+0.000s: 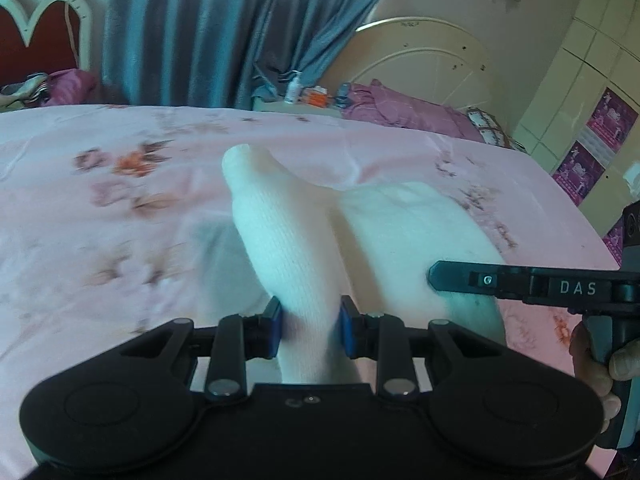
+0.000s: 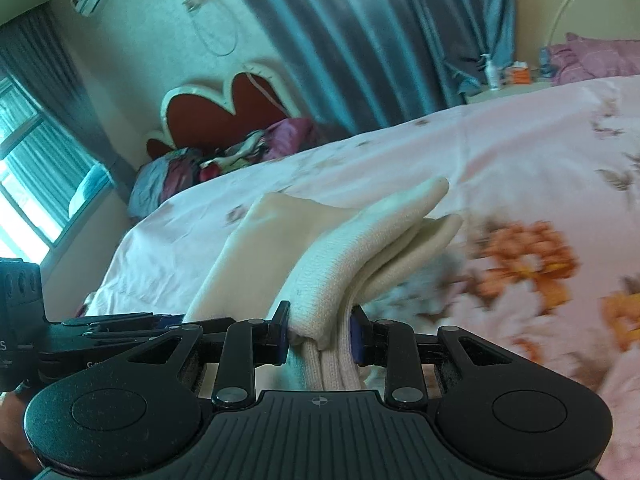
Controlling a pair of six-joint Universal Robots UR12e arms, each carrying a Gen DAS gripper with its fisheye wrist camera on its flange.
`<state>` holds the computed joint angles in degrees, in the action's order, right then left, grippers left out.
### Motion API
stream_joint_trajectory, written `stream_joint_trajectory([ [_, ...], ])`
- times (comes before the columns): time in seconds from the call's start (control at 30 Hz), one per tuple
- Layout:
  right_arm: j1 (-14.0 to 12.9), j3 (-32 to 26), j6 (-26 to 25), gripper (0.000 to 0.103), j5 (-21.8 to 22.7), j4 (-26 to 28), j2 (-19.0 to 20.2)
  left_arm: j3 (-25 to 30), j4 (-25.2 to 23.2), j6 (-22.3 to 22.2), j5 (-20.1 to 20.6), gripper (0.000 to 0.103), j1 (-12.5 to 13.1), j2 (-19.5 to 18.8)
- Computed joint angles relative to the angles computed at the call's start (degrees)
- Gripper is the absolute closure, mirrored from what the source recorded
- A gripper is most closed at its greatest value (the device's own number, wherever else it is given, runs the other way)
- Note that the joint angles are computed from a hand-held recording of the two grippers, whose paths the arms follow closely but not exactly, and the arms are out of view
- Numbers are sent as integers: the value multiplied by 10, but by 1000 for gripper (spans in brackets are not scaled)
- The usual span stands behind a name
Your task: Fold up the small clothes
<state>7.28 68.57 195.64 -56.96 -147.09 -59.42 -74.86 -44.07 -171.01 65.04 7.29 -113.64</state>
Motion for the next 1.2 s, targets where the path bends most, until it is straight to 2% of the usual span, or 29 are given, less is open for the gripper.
stream_joint_trajectory([
  [0.27,36,-32,12,75,-3,9,31,-22,-6,14,-16,76,41,10],
  [0.4,46,-39,13,75,-15,26,42,-24,-26,24,-23,75,55,6],
  [0.43,48,-36,15,74,-24,36,43,-27,-29,23,-22,75,57,4],
  [0.5,50,-31,24,74,-51,61,45,-34,-30,22,-11,65,60,1],
  [0.6,44,-4,64,74,-37,33,43,-56,-15,5,-48,64,74,2],
  [0.67,45,-4,69,74,-40,29,44,-60,-11,5,-56,64,77,2],
  [0.77,45,-13,60,71,-44,44,44,-49,-31,10,-65,62,80,1],
  [0.8,46,-14,58,61,-61,42,41,-48,-23,10,-67,61,81,2],
  [0.83,49,-12,55,56,-85,29,35,-50,-2,8,-66,59,83,4],
  [0.9,50,-16,45,56,-107,-3,35,-50,42,-3,-77,58,86,2],
  [1.0,56,-53,12,56,-116,-10,53,-23,42,7,-88,64,83,-16],
  [1.1,65,-104,-46,61,-119,35,82,8,16,40,-83,71,72,-38],
  [1.2,76,-148,-96,64,-170,110,109,22,-6,67,-82,71,65,-51],
])
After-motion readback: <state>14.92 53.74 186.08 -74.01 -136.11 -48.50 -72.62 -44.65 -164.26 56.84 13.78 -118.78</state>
